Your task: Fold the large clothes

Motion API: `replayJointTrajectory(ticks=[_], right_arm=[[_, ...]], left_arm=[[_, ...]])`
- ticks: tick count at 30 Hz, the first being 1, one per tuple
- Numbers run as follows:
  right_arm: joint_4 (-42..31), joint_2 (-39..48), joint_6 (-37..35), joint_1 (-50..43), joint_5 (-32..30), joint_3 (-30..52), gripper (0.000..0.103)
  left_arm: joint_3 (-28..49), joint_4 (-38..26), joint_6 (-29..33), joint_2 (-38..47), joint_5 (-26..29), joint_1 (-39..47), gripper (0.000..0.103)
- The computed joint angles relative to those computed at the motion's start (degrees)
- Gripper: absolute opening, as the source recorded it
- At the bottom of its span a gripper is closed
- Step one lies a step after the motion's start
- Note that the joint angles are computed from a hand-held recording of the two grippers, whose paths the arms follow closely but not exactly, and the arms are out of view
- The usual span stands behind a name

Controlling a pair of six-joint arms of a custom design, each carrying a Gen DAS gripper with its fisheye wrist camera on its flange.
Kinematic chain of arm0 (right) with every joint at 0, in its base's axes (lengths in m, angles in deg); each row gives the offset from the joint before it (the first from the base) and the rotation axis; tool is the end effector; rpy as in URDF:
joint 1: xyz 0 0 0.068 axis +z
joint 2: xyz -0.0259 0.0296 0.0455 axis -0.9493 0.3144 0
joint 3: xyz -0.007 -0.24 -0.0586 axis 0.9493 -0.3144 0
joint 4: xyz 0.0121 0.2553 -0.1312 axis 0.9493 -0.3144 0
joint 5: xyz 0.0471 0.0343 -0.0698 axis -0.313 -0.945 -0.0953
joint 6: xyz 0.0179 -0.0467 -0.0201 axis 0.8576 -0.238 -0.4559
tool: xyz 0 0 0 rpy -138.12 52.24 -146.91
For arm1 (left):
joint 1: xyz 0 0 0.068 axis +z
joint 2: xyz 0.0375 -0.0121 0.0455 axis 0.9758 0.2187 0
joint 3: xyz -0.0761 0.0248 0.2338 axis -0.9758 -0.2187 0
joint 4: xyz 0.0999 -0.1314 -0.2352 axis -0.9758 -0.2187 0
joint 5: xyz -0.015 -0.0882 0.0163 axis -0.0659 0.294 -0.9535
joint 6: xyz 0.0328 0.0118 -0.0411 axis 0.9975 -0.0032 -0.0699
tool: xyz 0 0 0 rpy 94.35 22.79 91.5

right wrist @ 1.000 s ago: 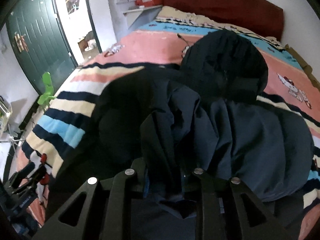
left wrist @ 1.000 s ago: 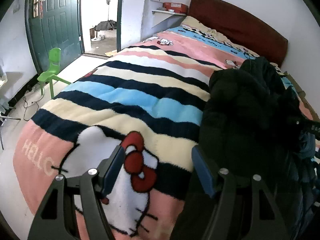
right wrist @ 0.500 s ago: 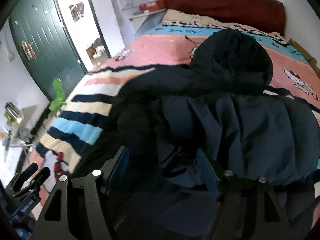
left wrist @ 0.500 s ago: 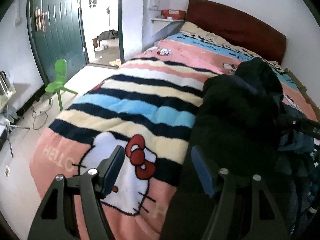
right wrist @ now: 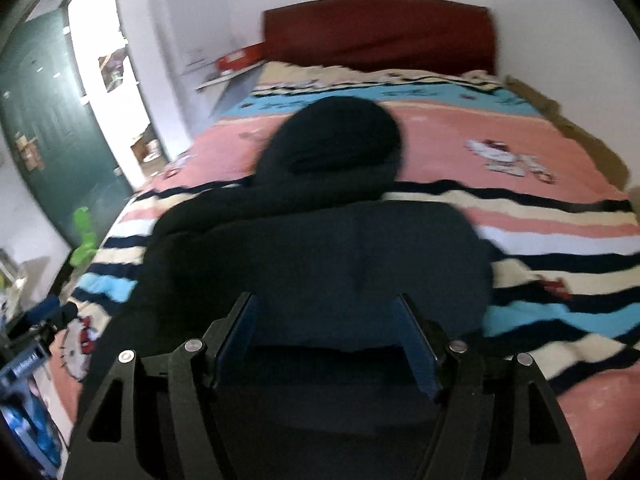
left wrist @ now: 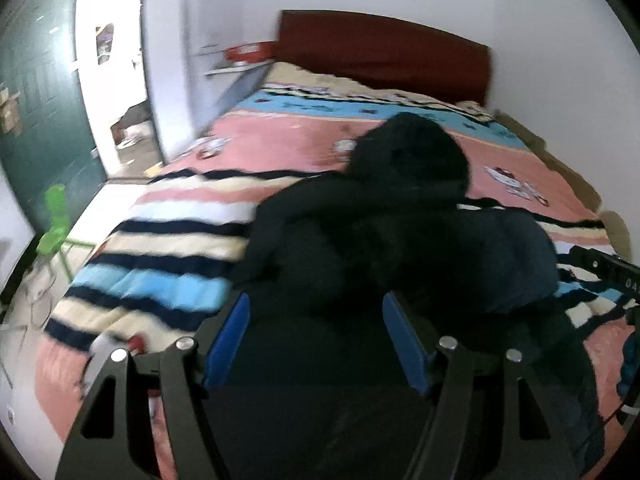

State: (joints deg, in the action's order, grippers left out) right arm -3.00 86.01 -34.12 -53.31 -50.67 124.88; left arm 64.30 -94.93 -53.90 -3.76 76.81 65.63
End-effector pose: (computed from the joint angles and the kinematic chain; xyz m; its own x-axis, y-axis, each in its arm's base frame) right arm 0.2789 0.0847 0.3095 -0.7262 0.1513 -0.6706 0.1077 0.9885 0.1065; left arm 0.3098 -0.0646 0.3188 -0.6973 0.0766 -0.7127 0.1600 0.9858 -0.0506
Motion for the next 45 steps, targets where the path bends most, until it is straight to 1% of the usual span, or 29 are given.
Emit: replayJointTrajectory(ticks=[4, 6, 9, 12, 17, 20, 25, 27, 29, 31, 33, 35, 37, 39, 42, 43, 45], right_arm=[[0.0, -2.4, -5.1, -8.3, -1.5, -1.7, 0.069], [1.2, -1.5, -6.8, -11.8, -2.8, -1.7, 0.069], [4.3, 1.9, -8.3, -15.4, -4.8, -0.9, 0.069], [8.1, 7.4, -9.4, -17.1, -6.0, 0.9, 0.069], [15.1, 16.9, -9.0, -17.9, -7.5, 3.0, 0.069], [17.8, 21.4, -8.5, -18.1, -7.6, 3.1, 0.070], [23.3, 24.9, -8.1, -18.9, -12.3, -0.8, 0.071], [24.8, 25.4, -7.4, -19.5, -13.2, -2.4, 0.072], [23.9, 26.2, -7.3, -19.5, -13.2, -1.7, 0.072], [20.9, 26.4, -7.4, -18.8, -11.7, -0.1, 0.072], [18.2, 24.3, -7.1, -18.0, -9.9, -0.1, 0.072], [18.2, 19.9, -6.7, -17.5, -9.3, -2.9, 0.072], [19.0, 15.3, -6.1, -17.2, -9.8, -6.7, 0.072], [19.3, 13.9, -5.9, -16.9, -10.3, -8.7, 0.072], [18.3, 15.6, -5.4, -17.0, -10.9, -8.6, 0.072], [17.2, 16.2, -5.3, -17.2, -10.8, -7.8, 0.072], [14.5, 15.8, -4.8, -16.7, -9.1, -6.5, 0.072]], left_arm=[[11.2, -0.4, -1.7, 12.5, -2.4, -7.7, 0.068], [16.9, 0.0, -1.2, 19.1, -2.9, -10.0, 0.068], [23.9, 0.8, -1.1, 27.9, -3.6, -11.0, 0.068], [26.9, 3.0, -1.2, 33.5, -2.6, -10.2, 0.068], [27.9, 6.5, 1.0, 39.1, -3.5, -8.8, 0.068], [26.7, 8.3, 2.1, 40.6, -1.7, -7.5, 0.070], [27.0, 9.9, 1.8, 43.4, 4.6, -5.0, 0.075], [26.3, 10.6, 2.0, 43.5, 5.3, -4.9, 0.075], [27.4, 9.3, 2.5, 44.1, 3.9, -5.4, 0.075], [27.8, 7.9, 2.9, 43.3, 1.9, -6.1, 0.075], [24.0, 9.1, 3.4, 39.3, 1.2, -6.4, 0.075], [18.1, 12.0, 4.0, 34.1, 3.3, -6.0, 0.075], [14.8, 13.0, 4.8, 31.5, 2.7, -6.3, 0.075], [15.2, 12.1, 5.6, 32.7, 1.5, -6.4, 0.075], [19.3, 7.9, 4.9, 35.7, 1.4, -6.4, 0.075], [19.9, 7.1, 4.7, 35.6, 1.1, -6.5, 0.075], [18.6, 6.9, 4.2, 32.9, 2.5, -5.9, 0.075]])
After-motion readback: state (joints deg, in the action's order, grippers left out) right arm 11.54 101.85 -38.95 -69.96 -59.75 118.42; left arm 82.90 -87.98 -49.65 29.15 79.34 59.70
